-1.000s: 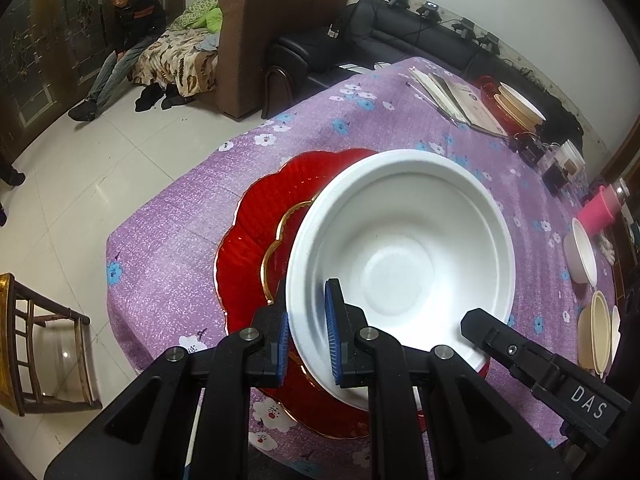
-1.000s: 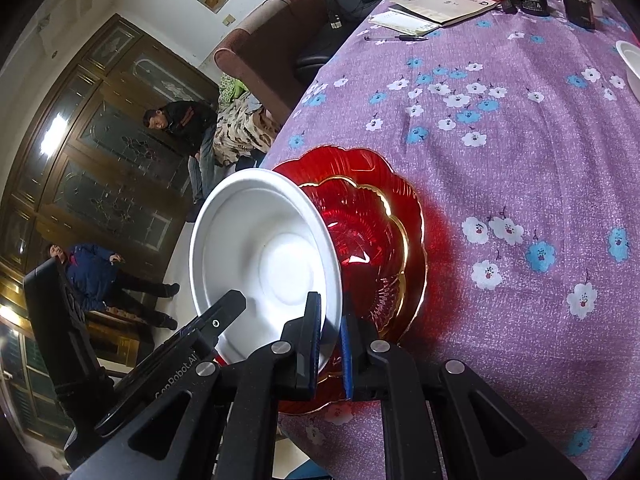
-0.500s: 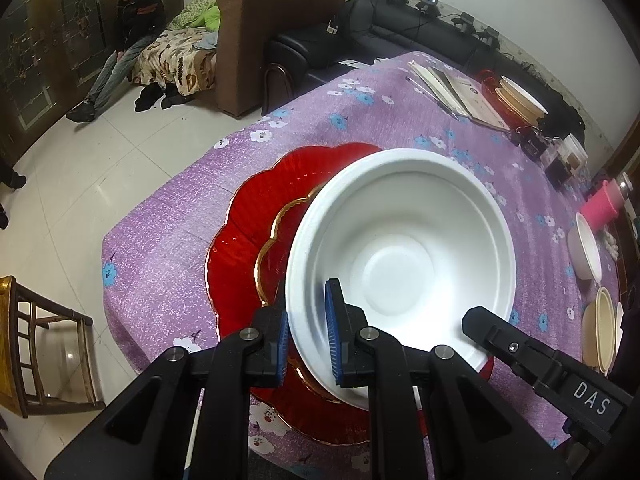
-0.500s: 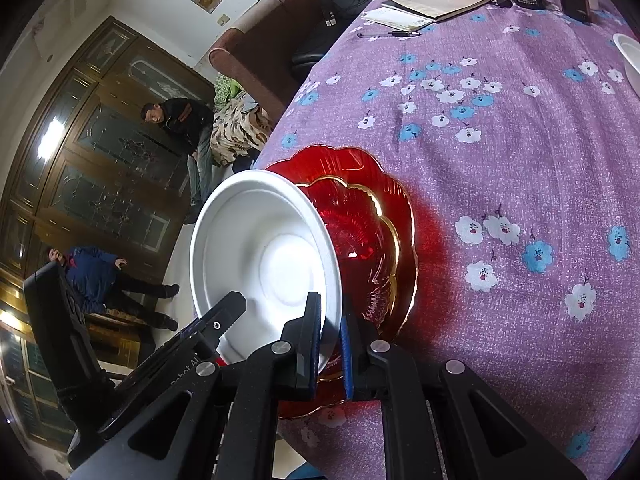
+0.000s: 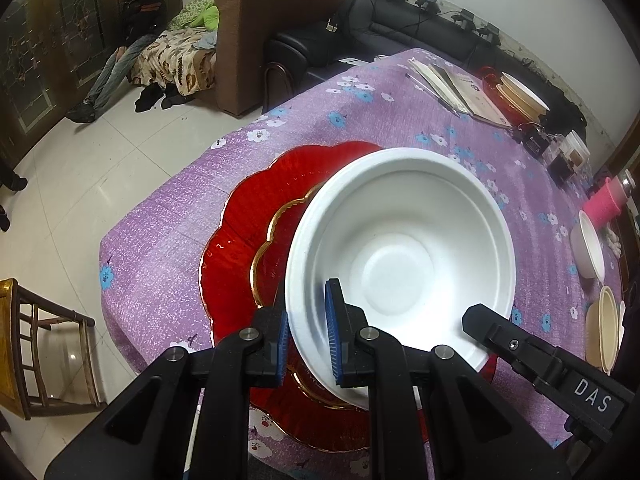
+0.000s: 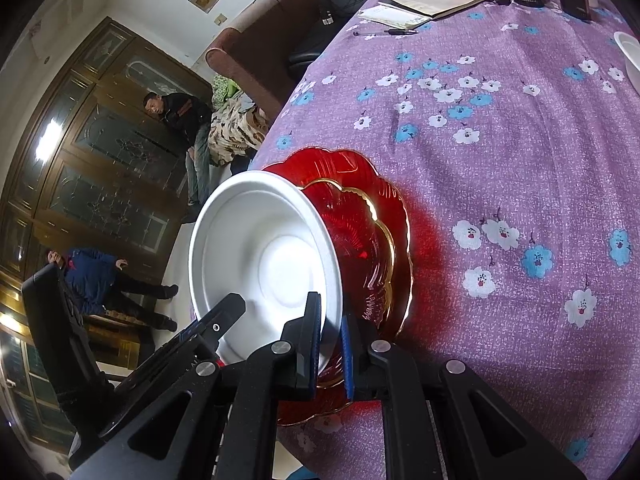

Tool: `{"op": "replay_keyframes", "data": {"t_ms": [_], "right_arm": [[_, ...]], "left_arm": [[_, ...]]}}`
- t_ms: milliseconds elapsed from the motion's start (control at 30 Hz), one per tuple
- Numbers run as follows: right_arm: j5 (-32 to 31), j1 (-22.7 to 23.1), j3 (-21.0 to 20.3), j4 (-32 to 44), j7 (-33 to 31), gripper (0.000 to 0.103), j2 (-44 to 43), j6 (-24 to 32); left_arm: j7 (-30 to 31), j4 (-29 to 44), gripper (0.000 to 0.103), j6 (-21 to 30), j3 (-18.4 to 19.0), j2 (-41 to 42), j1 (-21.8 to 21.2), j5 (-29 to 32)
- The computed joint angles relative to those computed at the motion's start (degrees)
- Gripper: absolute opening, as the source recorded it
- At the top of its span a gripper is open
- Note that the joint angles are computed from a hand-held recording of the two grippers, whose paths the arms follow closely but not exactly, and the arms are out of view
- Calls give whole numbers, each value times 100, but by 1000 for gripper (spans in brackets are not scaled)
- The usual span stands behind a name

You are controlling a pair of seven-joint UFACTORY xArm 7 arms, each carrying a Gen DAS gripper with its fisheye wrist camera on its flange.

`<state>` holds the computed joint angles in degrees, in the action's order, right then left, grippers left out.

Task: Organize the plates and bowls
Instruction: 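Carry the white bowl onto the stacked red plates and open both grippers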

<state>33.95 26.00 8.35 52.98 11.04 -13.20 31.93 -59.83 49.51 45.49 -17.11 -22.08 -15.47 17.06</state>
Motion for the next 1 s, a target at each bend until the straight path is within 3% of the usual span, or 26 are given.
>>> {"op": "replay_keyframes", "data": {"t_ms": [667, 733, 800, 833, 933, 1000], "right_arm": [[-46, 28, 4, -4, 56, 13, -19, -24], [-37, 28, 2, -14, 49, 14, -28, -24], [-13, 29, -4, -25, 45, 15, -37, -34], [7, 30, -9, -43, 46, 15, -56, -41], [140, 57, -53, -96, -11, 18, -126, -61], [215, 70, -71, -147, -46, 27, -203, -113]], "left_arm": [[-88, 67, 15, 219, -51, 15, 12, 111], [-155, 71, 25, 254, -68, 4, 22, 152], [-222, 51, 53, 241, -53, -28, 23, 133], [-306, -5, 58, 182, -42, -106, 35, 126], [-607, -80, 60, 131, -150, -280, 158, 315], [-805, -129, 60, 63, -217, -435, 246, 463]]}}
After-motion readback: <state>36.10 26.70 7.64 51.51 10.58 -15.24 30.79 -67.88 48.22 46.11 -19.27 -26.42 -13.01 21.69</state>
